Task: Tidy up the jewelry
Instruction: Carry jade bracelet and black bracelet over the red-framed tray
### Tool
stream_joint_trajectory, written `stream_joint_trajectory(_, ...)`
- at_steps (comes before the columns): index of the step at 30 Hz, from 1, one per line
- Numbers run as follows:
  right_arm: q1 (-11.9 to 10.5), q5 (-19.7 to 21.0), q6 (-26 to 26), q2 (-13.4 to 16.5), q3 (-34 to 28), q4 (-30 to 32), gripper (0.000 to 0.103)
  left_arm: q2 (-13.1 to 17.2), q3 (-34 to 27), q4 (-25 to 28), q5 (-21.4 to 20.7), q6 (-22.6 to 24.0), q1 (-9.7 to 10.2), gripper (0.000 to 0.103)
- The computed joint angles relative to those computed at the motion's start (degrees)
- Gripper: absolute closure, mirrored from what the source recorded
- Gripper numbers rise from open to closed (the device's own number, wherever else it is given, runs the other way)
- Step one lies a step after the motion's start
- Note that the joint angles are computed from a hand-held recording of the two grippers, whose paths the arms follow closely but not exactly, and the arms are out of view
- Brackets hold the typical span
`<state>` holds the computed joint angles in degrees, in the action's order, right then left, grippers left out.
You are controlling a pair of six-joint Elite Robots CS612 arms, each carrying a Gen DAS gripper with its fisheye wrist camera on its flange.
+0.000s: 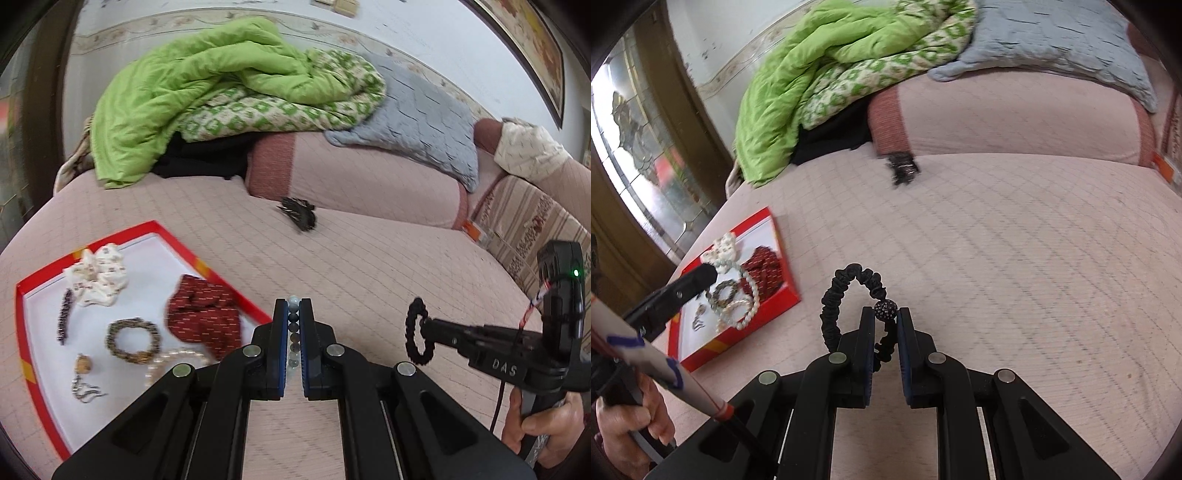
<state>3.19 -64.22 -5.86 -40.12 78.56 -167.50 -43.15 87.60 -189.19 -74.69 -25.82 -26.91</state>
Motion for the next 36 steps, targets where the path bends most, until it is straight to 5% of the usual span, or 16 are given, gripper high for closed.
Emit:
stream_joint_trajectory(19,5.1,3.6,-3.6,0.4,-1.6,4.6,0.09,-3.6,8.2,-2.9,2.8,-6.7,4.69,0.098)
stream_joint_trajectory(36,9.7,6.6,-8.1,1.3,-4.6,10.2,0.09,-3.7,10.2,0.4,2.8,-12.9,8.3,0.098)
